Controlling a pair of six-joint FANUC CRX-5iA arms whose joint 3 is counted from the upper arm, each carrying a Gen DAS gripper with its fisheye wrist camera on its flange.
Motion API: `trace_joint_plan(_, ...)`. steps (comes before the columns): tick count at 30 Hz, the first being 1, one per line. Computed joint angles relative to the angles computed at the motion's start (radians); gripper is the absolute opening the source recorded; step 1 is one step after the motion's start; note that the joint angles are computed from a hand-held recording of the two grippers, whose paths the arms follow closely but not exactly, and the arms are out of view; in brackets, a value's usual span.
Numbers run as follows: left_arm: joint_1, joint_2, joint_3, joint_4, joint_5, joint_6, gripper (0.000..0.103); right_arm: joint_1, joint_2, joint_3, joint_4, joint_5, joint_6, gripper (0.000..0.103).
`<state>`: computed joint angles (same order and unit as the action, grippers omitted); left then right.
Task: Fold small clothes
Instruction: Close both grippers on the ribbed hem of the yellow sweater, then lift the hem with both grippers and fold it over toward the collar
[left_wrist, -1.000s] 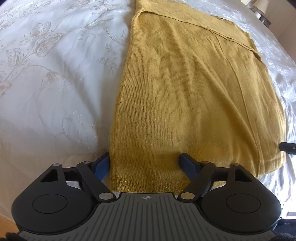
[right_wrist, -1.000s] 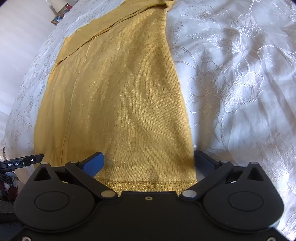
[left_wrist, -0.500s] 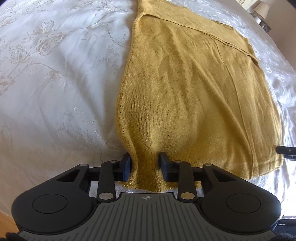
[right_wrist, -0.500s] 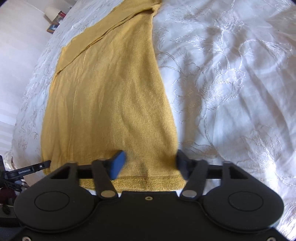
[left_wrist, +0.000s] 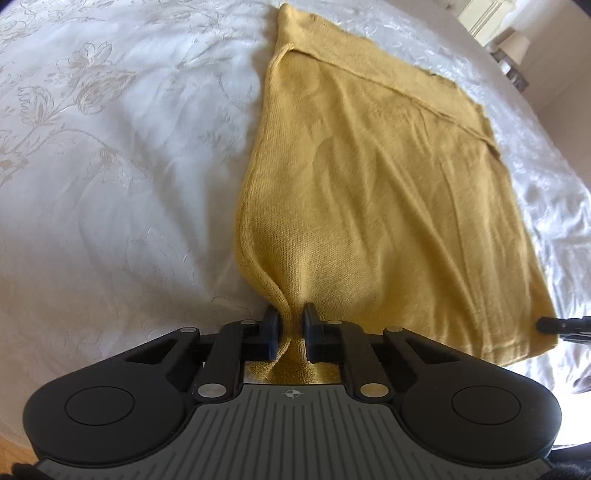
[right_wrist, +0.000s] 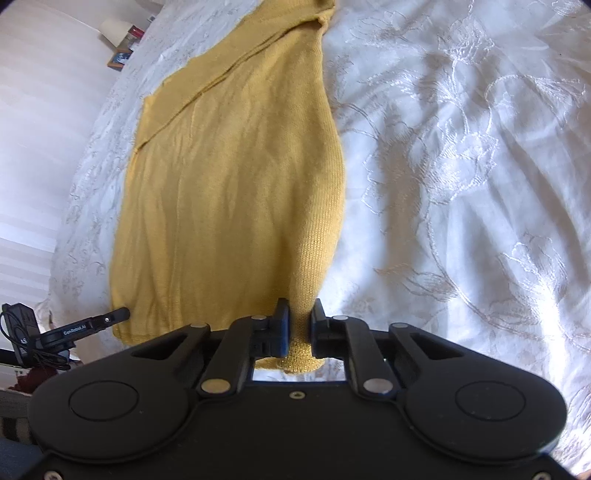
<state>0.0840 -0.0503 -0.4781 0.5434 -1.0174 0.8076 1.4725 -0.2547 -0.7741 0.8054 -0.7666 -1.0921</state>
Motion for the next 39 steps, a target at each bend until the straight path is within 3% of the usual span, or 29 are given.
trace_joint_plan(6,0.021,-0.003,0.016,0.111,-0.014,-0.02,0.008,-0.012,-0.029,-0.036,0.132,-0.032,-0.129,0.015)
trace_joint_plan(14,-0.038,0.048,0.094,0.244,0.067,-0.032,0.008,-0.087,-0.037,-0.044,0.274,-0.097,-0.214,0.015)
trace_joint_plan(23,-0.132,0.157,0.203,0.38,0.199,-0.045,0.008,-0.259,-0.037,-0.05,0.398,-0.077,-0.203,0.015)
trace_joint_plan(30,-0.18,0.256,0.312,0.431,0.285,-0.063,0.008,-0.443,-0.015,-0.03,0.427,0.033,-0.078,0.015)
trace_joint_plan(33,-0.183,0.313,0.389,0.386,0.264,-0.029,0.008,-0.522,0.007,-0.019,0.443,0.101,-0.043,0.015)
trace_joint_plan(37,-0.172,0.399,0.533,0.228,0.113,0.024,0.011,-0.581,0.035,-0.006,0.435,0.165,-0.011,0.015)
trace_joint_plan(39,-0.174,0.413,0.558,0.167,0.068,0.048,0.033,-0.588,0.042,-0.003,0.421,0.182,0.0,0.015)
